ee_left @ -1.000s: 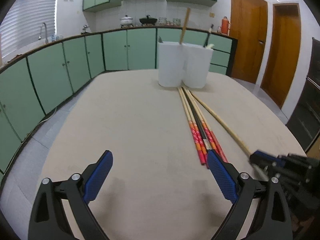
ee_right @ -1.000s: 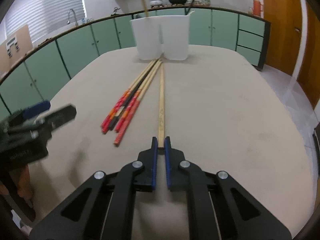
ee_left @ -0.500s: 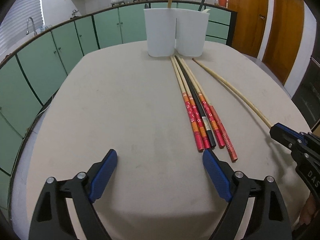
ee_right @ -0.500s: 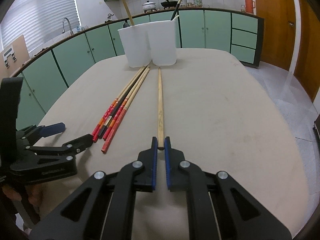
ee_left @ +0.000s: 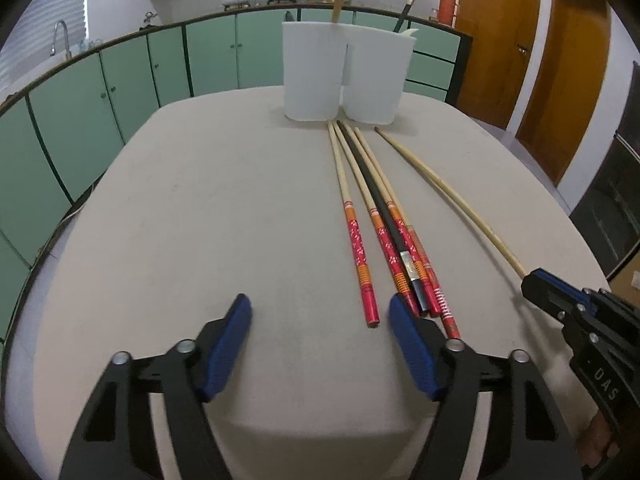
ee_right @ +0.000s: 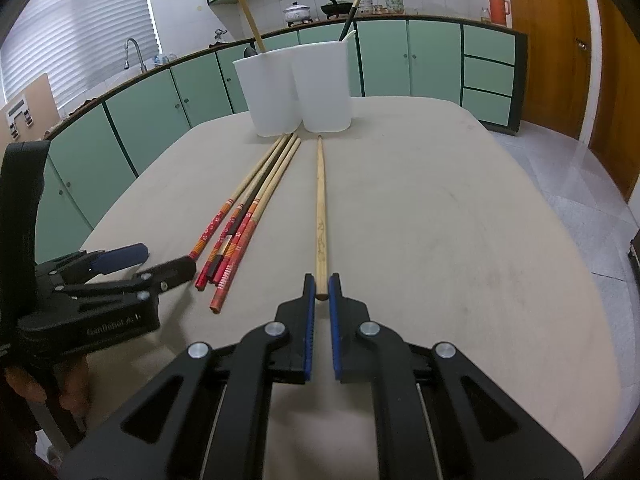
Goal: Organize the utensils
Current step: 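Close the left gripper on a red-patterned chopstick while the right gripper holds the wooden one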
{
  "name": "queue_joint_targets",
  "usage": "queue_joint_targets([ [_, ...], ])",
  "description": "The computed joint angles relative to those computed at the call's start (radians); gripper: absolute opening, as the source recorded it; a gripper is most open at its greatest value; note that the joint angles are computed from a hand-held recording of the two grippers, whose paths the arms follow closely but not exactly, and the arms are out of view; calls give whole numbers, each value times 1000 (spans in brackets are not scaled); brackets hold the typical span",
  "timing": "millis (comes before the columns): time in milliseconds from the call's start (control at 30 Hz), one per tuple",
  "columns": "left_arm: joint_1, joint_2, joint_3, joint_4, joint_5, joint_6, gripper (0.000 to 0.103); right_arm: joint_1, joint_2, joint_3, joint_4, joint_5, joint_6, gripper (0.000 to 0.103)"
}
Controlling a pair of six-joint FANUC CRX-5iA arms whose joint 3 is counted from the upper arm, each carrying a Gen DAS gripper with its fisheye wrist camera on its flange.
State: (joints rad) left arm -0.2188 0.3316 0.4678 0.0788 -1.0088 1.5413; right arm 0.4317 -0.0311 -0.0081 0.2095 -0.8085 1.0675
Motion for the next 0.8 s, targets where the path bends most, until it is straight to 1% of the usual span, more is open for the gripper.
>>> queue_joint_targets([
  [167,-16,4,5,-8,1,-9,62,0,-2,-2,0,1,-2,6],
  [233,-22,7,11,-20,1,-2,55,-2,-5,-5,2,5,-2,6],
  [300,-24,5,9,-21,8,7,41,-3,-6,-6,3,6,-3,6],
  [333,-24,5,10,-24,10,14,37,-3,-7,-7,1,6,-3,6],
  [367,-22,2,5,-22,15,19,26,-3,-7,-6,1,5,-3,6],
  [400,-20,-1,-1,-18,19,23,13,-3,-8,-6,1,5,-3,6],
  [433,-15,-3,-8,-4,24,19,5,-3,-9,-7,2,6,-4,6],
  [467,-11,-6,-16,10,29,15,6,-2,-11,-8,5,7,-4,6],
  [800,-5,-66,-49,22,95,5,6,-2,-25,-8,22,22,-8,6],
])
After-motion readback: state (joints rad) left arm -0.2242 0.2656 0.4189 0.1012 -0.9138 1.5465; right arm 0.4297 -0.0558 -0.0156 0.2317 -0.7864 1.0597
